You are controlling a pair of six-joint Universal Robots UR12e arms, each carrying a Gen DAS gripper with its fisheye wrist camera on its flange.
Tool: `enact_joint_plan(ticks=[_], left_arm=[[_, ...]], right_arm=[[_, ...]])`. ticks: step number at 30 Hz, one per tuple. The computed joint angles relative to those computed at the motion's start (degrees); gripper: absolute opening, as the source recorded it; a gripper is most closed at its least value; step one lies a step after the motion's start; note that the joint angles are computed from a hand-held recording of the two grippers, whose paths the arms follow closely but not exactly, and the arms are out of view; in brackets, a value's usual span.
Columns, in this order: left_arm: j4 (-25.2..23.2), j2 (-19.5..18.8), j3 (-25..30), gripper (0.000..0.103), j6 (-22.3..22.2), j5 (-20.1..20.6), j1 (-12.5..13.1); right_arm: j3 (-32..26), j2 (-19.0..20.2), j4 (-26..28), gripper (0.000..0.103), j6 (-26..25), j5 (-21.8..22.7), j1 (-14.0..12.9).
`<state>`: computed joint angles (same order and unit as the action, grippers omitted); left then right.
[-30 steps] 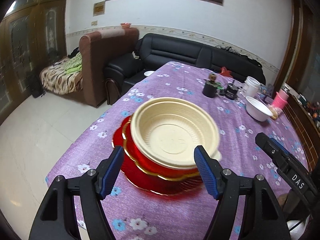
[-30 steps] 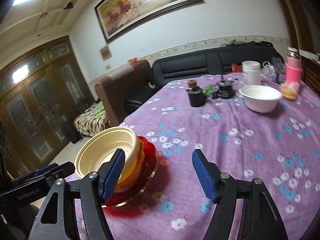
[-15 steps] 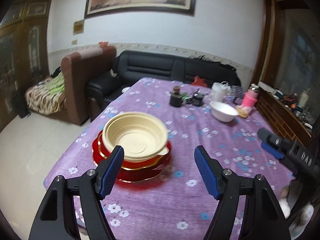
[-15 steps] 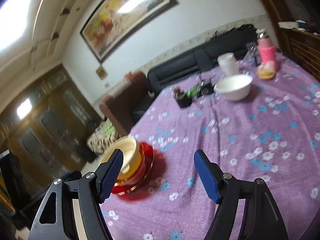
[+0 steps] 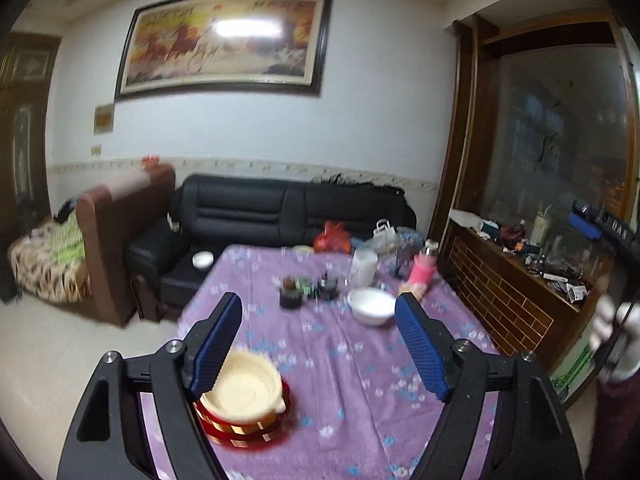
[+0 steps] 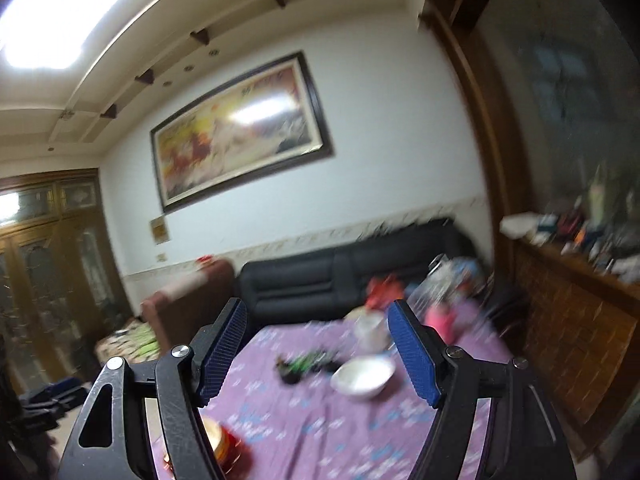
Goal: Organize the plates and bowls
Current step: 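Move both tools away from the stack toward the white foam bowl, then grasp the rim of the white foam bowl with the right tool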
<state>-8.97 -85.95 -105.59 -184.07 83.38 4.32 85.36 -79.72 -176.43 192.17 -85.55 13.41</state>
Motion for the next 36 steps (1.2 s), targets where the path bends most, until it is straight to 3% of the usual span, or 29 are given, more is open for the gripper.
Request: enact_joint_plan(ticks=[4, 8, 11, 13, 17, 24, 30, 36], left_arm=[[-2.1, -1.7, 6.7, 0.081, 4.5, 8.5, -2.1], [-0.6, -4.7, 12.5, 0.081, 7.6, 17.8, -4.1], [0.7, -6.4, 14.6, 0.082, 8.2, 20.3, -4.6], [-0.2, -7.4, 15.4, 0.082, 8.3, 19.5, -4.6], [-3.0, -9.6, 15.4, 0.082, 6.6, 15.4, -4.3], [-9.8, -15.0, 17.7, 0.082, 5.2, 7.6, -4.8], [-20.4, -21.8, 24.3, 0.082, 2.7, 1.4, -5.4], [-26.6, -28.5, 31.4, 0.082, 2.1, 1.3, -6.8]], right_arm=[[-8.7, 0.2, 6.7, 0.080, -4.7, -11.3, 0.4], [-17.9, 2.0, 9.9, 0.084, -7.6, -20.5, 0.6], [-24.3, 3.9, 12.9, 0.088, -6.9, -25.1, 0.3], [-26.2, 4.9, 13.6, 0.088, -6.1, -26.3, 0.2], [-26.0, 6.5, 15.7, 0.088, -4.5, -24.0, -0.5], [-24.9, 10.8, 22.9, 0.088, -7.3, -22.7, -1.3], [-26.9, 15.3, 29.5, 0.088, -6.6, -17.8, -2.6], [-27.9, 19.5, 35.0, 0.088, -4.2, -11.3, -3.7]])
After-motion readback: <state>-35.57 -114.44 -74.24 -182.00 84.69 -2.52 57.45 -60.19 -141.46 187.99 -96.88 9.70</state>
